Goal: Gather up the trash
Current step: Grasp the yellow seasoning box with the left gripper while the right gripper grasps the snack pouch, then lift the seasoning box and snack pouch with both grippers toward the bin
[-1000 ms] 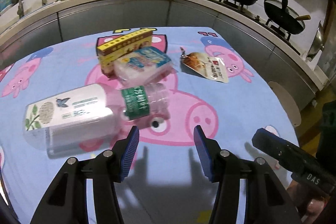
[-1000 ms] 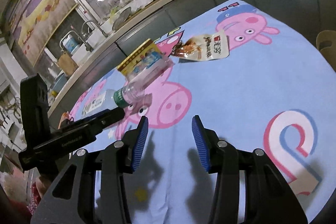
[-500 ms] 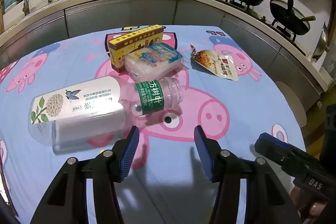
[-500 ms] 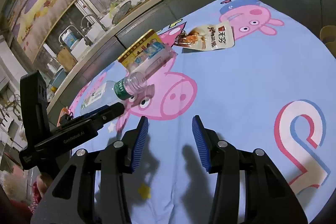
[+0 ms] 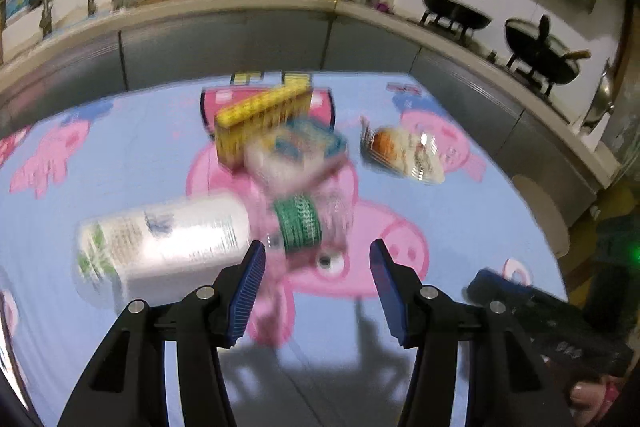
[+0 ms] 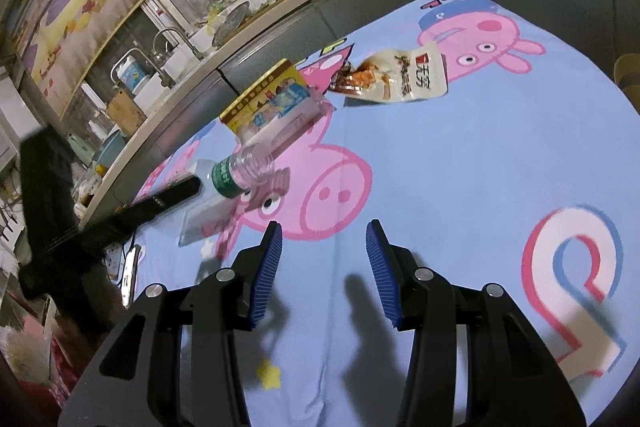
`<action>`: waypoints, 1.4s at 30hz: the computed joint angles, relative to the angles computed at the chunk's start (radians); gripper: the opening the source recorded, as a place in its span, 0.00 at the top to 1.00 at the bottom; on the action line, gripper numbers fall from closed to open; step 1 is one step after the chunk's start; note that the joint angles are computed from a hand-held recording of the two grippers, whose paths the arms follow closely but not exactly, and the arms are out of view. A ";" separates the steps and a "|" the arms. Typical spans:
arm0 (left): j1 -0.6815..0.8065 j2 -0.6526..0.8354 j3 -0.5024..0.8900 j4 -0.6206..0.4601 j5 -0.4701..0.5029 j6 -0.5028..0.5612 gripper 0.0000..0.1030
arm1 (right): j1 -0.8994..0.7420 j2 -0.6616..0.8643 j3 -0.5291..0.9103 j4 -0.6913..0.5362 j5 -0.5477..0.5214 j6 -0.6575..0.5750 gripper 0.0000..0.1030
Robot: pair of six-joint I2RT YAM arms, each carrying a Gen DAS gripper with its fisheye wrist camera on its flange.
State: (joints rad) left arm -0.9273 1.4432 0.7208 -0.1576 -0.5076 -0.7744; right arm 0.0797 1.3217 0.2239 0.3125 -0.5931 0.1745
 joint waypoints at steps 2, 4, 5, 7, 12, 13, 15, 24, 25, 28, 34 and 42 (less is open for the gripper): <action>0.046 -0.022 0.038 -0.040 -0.007 0.077 0.21 | -0.002 0.022 0.023 0.005 0.002 -0.009 0.57; 0.112 -0.002 0.114 -0.094 -0.031 0.196 0.21 | -0.008 0.043 0.057 0.002 0.012 -0.030 0.57; 0.143 0.014 0.143 -0.108 -0.034 0.239 0.21 | -0.012 0.049 0.069 -0.001 0.015 -0.038 0.56; 0.254 0.080 0.224 -0.131 0.053 0.345 0.21 | -0.020 0.069 0.106 -0.006 0.036 -0.065 0.53; 0.400 0.309 0.436 -0.216 0.176 0.466 0.28 | 0.007 0.169 0.221 -0.018 0.109 -0.129 0.47; 0.410 0.342 0.461 -0.224 0.186 0.480 0.30 | 0.023 0.193 0.249 -0.020 0.134 -0.147 0.46; 0.424 0.426 0.537 -0.257 0.203 0.506 0.37 | 0.060 0.249 0.317 -0.025 0.189 -0.184 0.44; 0.494 0.500 0.617 -0.291 0.350 0.503 0.68 | 0.218 0.522 0.611 -0.086 0.431 -0.390 0.33; 0.504 0.494 0.608 -0.283 0.371 0.498 0.73 | 0.224 0.554 0.641 -0.099 0.450 -0.400 0.33; 0.514 0.466 0.578 -0.263 0.367 0.473 0.78 | 0.213 0.598 0.678 -0.098 0.453 -0.401 0.48; 0.506 0.283 0.440 -0.182 0.382 0.402 0.78 | 0.158 0.501 0.587 -0.044 0.397 -0.376 0.95; 0.255 0.010 0.240 -0.087 0.348 0.307 0.78 | -0.065 0.128 0.291 -0.082 -0.005 -0.210 0.99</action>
State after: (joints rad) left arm -0.6719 1.4530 0.9603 -0.2443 -0.1598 -0.4676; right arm 0.0146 1.4496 0.5153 0.2301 -0.5983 -0.0352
